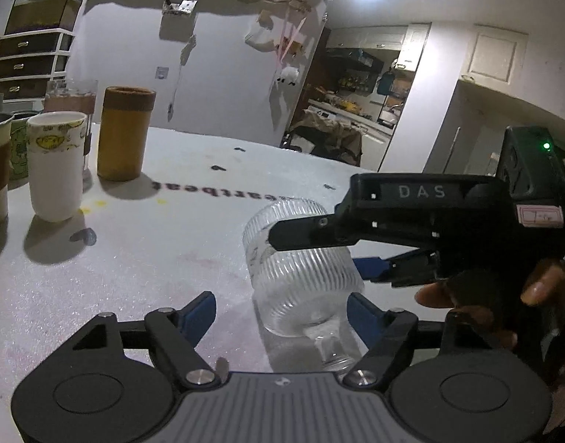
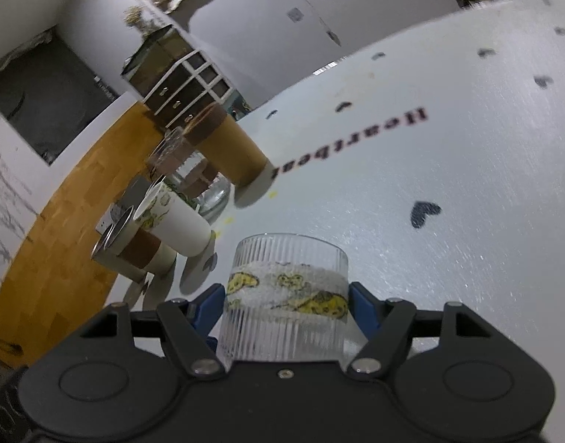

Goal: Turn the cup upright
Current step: 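Rotate the held glass upright with the right gripper, stem down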

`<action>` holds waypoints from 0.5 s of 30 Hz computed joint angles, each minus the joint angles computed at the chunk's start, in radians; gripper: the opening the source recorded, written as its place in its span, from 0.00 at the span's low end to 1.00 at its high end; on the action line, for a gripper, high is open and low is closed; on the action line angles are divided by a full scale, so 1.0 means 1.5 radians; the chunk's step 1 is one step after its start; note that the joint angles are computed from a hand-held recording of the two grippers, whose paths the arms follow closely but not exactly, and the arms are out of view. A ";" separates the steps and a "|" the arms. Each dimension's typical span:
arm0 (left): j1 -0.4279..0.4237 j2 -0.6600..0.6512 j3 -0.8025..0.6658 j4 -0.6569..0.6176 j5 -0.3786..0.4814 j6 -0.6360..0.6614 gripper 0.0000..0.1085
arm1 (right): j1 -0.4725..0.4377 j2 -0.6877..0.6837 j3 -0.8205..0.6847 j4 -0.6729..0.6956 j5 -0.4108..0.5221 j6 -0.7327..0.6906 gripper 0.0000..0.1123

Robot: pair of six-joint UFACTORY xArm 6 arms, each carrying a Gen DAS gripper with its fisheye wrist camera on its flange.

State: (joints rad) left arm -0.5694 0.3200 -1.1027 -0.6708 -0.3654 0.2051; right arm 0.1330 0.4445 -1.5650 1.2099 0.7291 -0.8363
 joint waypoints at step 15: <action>0.008 0.004 0.025 0.086 -0.078 -0.047 0.72 | 0.070 -0.128 0.127 0.166 -0.144 -0.379 0.65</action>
State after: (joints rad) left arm -0.5578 0.3267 -1.0653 -0.5419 -0.4817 0.1339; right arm 0.2375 0.2524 -1.3744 1.4585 0.5130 -1.4054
